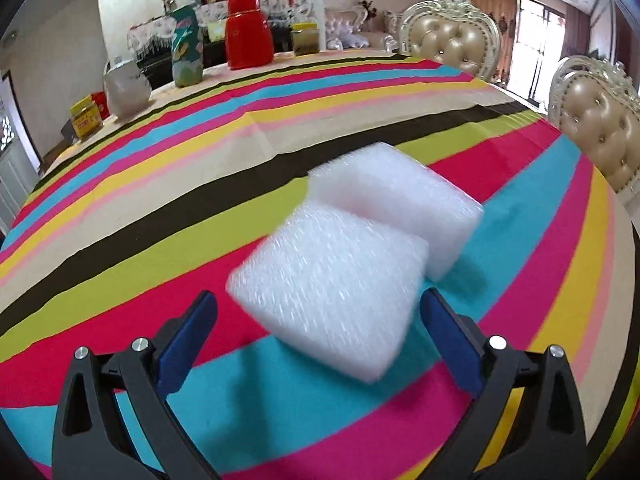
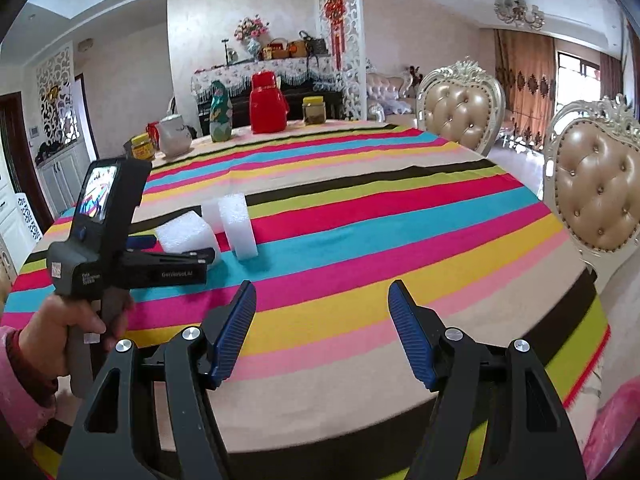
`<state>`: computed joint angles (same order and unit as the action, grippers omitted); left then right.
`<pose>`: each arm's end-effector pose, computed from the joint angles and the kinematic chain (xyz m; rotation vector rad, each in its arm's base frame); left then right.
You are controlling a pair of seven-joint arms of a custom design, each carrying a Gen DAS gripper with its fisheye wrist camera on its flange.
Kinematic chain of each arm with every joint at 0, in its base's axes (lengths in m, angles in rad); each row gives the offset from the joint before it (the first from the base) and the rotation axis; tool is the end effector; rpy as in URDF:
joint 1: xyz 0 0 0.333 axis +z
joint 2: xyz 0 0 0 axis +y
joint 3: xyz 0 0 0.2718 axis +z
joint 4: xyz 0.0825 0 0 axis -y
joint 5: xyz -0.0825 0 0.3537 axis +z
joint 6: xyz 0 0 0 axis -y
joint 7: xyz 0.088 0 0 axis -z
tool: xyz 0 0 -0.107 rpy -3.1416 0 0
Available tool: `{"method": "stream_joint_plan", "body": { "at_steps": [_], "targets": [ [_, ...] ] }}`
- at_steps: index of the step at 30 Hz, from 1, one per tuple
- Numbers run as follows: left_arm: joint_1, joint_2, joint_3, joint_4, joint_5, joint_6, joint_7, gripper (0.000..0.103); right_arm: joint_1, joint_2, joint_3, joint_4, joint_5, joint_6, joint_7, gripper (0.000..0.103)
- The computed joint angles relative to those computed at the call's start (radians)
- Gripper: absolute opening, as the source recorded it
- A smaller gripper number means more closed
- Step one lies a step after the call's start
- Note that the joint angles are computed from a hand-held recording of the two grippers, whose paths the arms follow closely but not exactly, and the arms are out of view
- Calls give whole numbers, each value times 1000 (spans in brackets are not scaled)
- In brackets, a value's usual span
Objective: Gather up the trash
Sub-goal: 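Grasp a square foam block with the left gripper while the right grasps a foam block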
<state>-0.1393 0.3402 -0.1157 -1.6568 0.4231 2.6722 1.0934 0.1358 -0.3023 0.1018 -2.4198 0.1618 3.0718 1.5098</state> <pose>0.6368 -0.1692 0.4614 -1.7317 1.8554 -0.6615 0.4695 0.1037 0.5123 -1.7319 1.4838 -0.7008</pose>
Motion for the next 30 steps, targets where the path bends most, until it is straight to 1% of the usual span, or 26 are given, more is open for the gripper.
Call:
{"method": "stream_joint_plan", "body": {
  "at_steps": [1, 3, 4, 6, 8, 11, 13, 15, 17, 19, 21, 23, 27, 28, 30],
  "targets": [
    [12, 11, -11, 13, -24, 0, 25, 94, 11, 26, -9, 26, 5, -10, -10, 66],
    [42, 9, -37, 1, -89, 18, 82, 72, 17, 75, -13, 75, 3, -32, -17, 66],
    [48, -8, -37, -25, -105, 36, 84, 72, 22, 104, -16, 107, 1, -52, -21, 66],
    [67, -61, -43, -100, -141, 91, 102, 71, 58, 160, -40, 165, 39, -78, -65, 66],
    [64, -119, -25, -176, -128, 138, 75, 71, 73, 214, -43, 227, 51, -113, -84, 66],
    [66, -210, -2, -278, -94, 175, 16, 71, 99, 299, -43, 329, 90, -164, -126, 66],
    [69, -277, 13, -344, -43, 185, -54, 71, 111, 356, -39, 395, 64, -190, -108, 66],
    [82, -324, 14, -389, -8, 192, -98, 71, 125, 399, -40, 448, 38, -205, -85, 66],
    [101, -372, 14, -438, 82, 202, -192, 71, 146, 451, -46, 510, -8, -213, -49, 66],
    [129, -407, 9, -481, 166, 232, -293, 72, 170, 500, -62, 567, -60, -217, 1, 66],
    [158, -427, 4, -516, 215, 271, -367, 72, 178, 541, -66, 623, -69, -246, 19, 66],
    [173, -431, 5, -535, 216, 308, -372, 72, 199, 584, -85, 686, -107, -291, 62, 65],
    [175, -426, 17, -553, 126, 356, -286, 72, 228, 621, -109, 738, -173, -293, 116, 64],
    [176, -426, 17, -555, 114, 361, -269, 72, 241, 633, -118, 758, -199, -314, 132, 63],
    [167, -425, 22, -559, 53, 363, -210, 72, 262, 648, -136, 784, -252, -345, 163, 58]
  ]
}}
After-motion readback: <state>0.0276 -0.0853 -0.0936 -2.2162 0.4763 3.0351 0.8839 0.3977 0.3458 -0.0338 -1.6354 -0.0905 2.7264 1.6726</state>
